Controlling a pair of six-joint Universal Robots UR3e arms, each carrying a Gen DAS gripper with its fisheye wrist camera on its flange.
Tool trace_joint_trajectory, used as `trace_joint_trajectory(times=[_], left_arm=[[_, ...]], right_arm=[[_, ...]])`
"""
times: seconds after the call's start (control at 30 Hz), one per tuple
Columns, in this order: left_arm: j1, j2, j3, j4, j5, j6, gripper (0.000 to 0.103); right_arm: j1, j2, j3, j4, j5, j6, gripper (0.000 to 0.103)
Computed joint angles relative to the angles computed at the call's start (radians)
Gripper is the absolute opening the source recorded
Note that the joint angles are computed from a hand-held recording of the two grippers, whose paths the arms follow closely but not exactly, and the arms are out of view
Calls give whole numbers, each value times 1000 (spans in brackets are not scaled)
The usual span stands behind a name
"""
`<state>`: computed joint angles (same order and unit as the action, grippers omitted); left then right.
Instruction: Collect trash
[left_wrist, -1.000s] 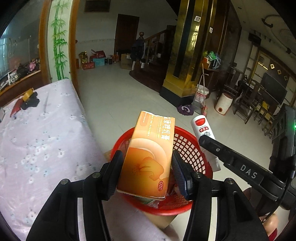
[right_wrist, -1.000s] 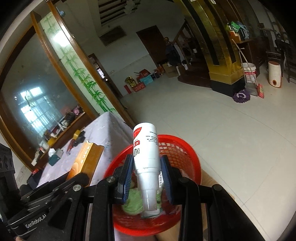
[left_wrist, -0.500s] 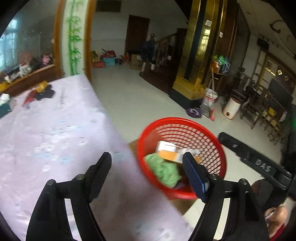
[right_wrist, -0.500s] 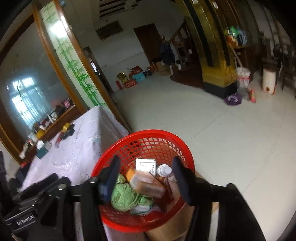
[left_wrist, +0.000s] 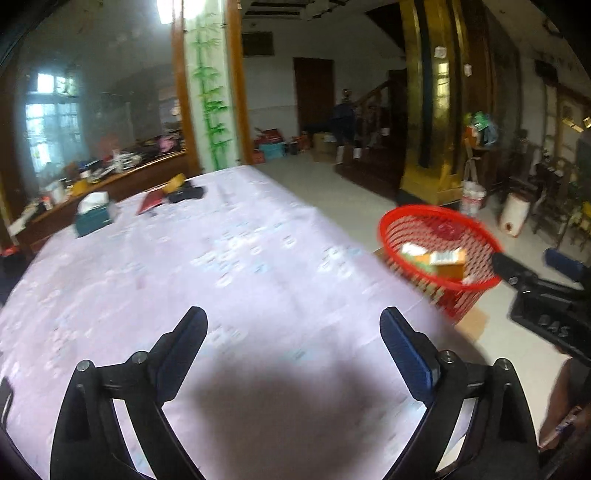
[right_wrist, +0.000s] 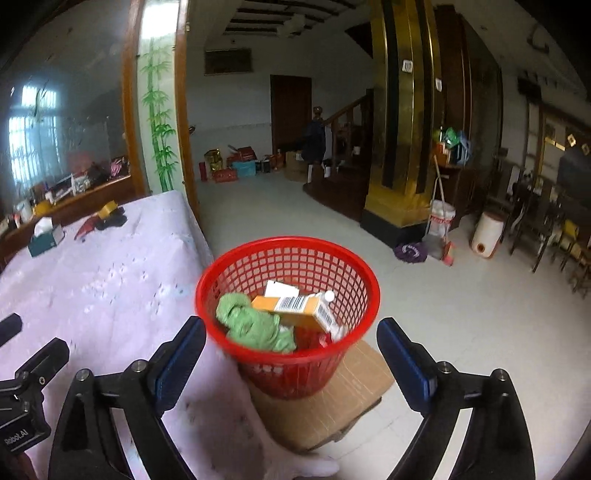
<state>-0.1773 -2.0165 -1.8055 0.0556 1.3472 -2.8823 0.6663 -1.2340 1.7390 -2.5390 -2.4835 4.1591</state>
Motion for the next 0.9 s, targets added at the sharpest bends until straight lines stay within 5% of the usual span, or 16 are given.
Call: trace_joint_trajectory(times=[0.17,0.5,0.9], left_arm=[[35,45,-129,90,62,-31,95],[78,125,-265,155,85,-27,99],[46,84,-229,147,122,-20,99]], right_arm=[[96,65,-76,139,-78,110,99],[118,71,-90,140,-48,98,99],[106,88,-111,145,-37,86,99]])
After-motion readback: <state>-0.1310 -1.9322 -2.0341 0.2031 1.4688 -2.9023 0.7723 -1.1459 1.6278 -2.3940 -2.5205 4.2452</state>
